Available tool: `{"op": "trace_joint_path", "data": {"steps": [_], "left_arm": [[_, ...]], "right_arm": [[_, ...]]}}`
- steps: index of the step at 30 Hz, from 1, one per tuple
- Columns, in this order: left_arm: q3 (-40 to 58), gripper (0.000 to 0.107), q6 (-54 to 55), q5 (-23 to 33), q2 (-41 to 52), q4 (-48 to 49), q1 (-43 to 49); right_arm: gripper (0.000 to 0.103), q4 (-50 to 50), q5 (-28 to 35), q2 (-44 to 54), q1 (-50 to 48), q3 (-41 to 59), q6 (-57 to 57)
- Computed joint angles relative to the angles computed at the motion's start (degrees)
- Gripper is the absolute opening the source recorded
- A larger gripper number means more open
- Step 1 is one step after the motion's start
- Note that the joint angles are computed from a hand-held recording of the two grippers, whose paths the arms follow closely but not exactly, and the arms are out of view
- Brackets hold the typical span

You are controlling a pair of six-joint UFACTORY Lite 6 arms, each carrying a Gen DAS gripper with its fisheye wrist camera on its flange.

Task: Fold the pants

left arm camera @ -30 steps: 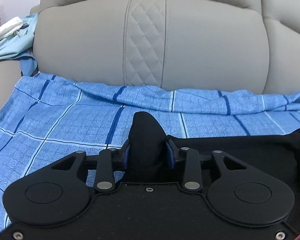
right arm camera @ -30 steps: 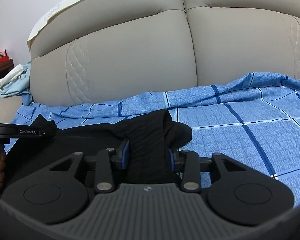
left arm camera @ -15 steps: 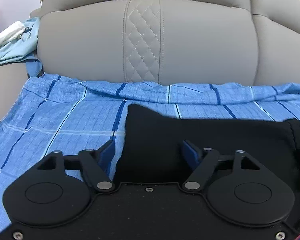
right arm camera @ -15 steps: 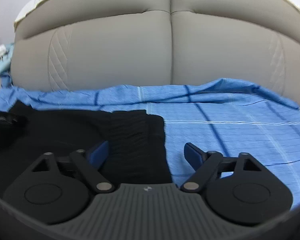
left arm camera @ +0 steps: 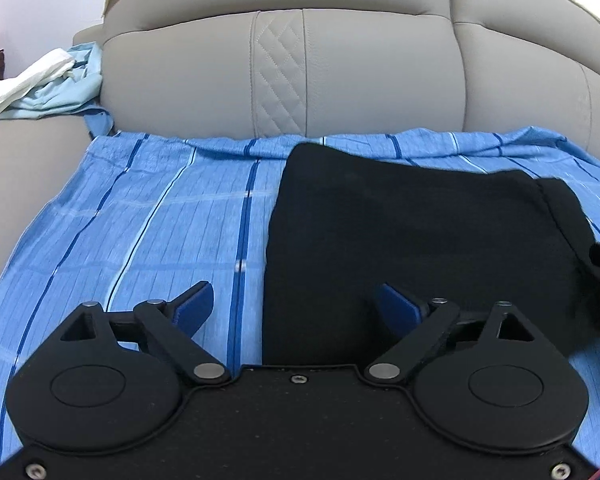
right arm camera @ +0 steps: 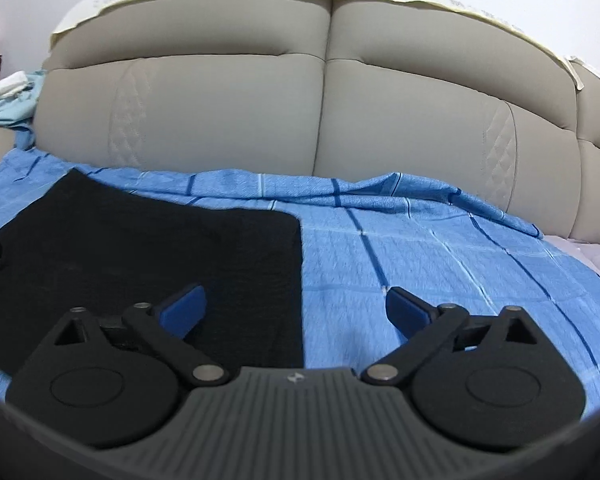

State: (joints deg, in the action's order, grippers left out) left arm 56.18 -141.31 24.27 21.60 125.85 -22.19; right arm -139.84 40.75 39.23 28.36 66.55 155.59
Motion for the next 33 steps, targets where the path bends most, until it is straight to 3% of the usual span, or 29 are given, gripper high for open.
{"op": "trace_joint_path", "data": {"steps": [6,12,25,33], "left_arm": [[-13.4,0.097,-6.18,6.4,-8.69,0.2,-7.58],[-19.33,0.101,-9.24,12.28,-11.09,-2.37,-15.55],[-16.04,0.102,-13.88,9.25,-3.76,-3.01,-15.67],[-13.56,0.103,-14.71,10.31,-0.59,-2.06,-15.08]], "right_arm": [[0.103,-3.24,8.08,-5.75,6.33,-13.88,11.13],[0.103,-0.08,13.45,-4.58,12.55,-17.98,15.95],[0.103,1.8,12.25,1.01,15.02,-14.64,16.31],[0.103,2.47,12.99,4.34,15.03,-10.86,12.67]]}}
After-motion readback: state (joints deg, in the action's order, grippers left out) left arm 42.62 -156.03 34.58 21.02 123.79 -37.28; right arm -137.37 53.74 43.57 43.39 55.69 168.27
